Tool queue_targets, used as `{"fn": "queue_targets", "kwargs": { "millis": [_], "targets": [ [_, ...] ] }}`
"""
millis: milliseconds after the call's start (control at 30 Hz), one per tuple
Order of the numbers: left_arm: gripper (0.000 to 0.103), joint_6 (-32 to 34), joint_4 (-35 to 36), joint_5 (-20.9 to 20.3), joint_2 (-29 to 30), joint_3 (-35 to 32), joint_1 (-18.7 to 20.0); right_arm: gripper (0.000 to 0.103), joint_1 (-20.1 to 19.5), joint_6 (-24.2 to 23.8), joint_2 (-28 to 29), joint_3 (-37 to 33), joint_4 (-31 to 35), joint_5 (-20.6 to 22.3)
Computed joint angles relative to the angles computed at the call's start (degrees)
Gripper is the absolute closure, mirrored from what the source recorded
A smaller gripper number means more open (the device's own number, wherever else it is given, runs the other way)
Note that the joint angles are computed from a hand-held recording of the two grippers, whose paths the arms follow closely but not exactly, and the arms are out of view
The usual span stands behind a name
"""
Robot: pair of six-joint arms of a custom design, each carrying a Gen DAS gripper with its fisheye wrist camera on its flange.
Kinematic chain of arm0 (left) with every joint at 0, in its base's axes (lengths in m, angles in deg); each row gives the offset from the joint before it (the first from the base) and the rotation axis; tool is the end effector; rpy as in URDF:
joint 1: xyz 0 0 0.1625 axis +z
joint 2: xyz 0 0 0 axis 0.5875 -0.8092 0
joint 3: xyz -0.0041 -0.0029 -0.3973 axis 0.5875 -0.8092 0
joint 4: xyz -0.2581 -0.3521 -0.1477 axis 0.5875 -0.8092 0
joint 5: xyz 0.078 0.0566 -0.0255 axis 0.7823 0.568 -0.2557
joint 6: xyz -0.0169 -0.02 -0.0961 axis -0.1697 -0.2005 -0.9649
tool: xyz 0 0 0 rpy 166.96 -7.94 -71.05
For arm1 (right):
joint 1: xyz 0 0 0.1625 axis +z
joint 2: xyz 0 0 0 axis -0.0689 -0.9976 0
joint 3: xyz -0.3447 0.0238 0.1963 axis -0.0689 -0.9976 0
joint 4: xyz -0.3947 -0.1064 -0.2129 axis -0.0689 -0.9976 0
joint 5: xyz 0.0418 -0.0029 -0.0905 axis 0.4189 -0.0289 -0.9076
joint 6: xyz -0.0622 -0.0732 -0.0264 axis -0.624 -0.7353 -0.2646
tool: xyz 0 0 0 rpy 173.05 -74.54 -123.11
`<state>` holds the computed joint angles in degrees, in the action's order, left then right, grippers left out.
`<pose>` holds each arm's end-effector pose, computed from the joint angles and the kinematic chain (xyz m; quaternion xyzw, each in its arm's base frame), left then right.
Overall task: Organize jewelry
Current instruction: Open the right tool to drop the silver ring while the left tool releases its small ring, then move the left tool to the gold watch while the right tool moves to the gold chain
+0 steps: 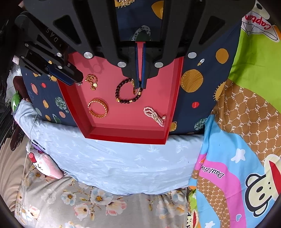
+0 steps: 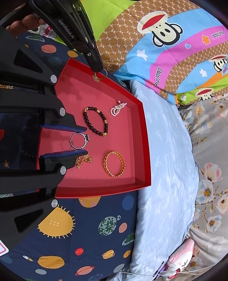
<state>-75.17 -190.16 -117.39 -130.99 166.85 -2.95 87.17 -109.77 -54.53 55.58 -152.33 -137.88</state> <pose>-0.4134 -0.5295 -0.0055 0.0483 0.8663 -0.3655 0.3371 0.0510 -0.5719 0.3179 0.2592 -0.9112 0.2548 0.1941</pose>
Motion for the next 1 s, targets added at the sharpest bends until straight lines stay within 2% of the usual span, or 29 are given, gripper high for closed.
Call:
{"fn": "queue_targets", "kwargs": {
  "millis": [200, 300, 367, 633, 733, 767, 1000],
  "targets": [
    [0.1, -2.52, 2.82, 0.23, 0.16, -0.58, 0.32, 0.082, 0.22, -0.57, 0.1, 0.44, -1.68, -0.18],
    [0.085, -4.95, 5.32, 0.63, -0.1, -0.72, 0.43, 0.081, 0.11, -0.27, -0.29, 0.55, -1.36, 0.14],
    [0.066, -6.52, 6.04, 0.99, -0.6, -0.24, 0.33, 0.081, 0.03, -0.16, -0.78, 0.76, -0.94, 0.47],
    [0.065, -10.93, 8.61, 1.67, -3.65, 2.7, -1.1, 0.081, -0.27, -0.6, -4.7, 3.37, 1.53, 2.0],
    [0.06, -13.75, 10.64, 1.47, -5.46, 4.74, -2.17, 0.081, -0.56, -0.95, -6.94, 5.13, 2.56, 2.56],
    [0.057, -15.36, 11.53, 1.39, -6.16, 5.58, -2.6, 0.081, -0.7, -1.08, -7.85, 5.9, 3.02, 2.61],
    [0.052, -27.2, 17.86, -1.96, -10.93, 11.86, -5.0, 0.081, -1.97, -2.09, -13.06, 10.33, 6.01, 2.86]
  ]
}}
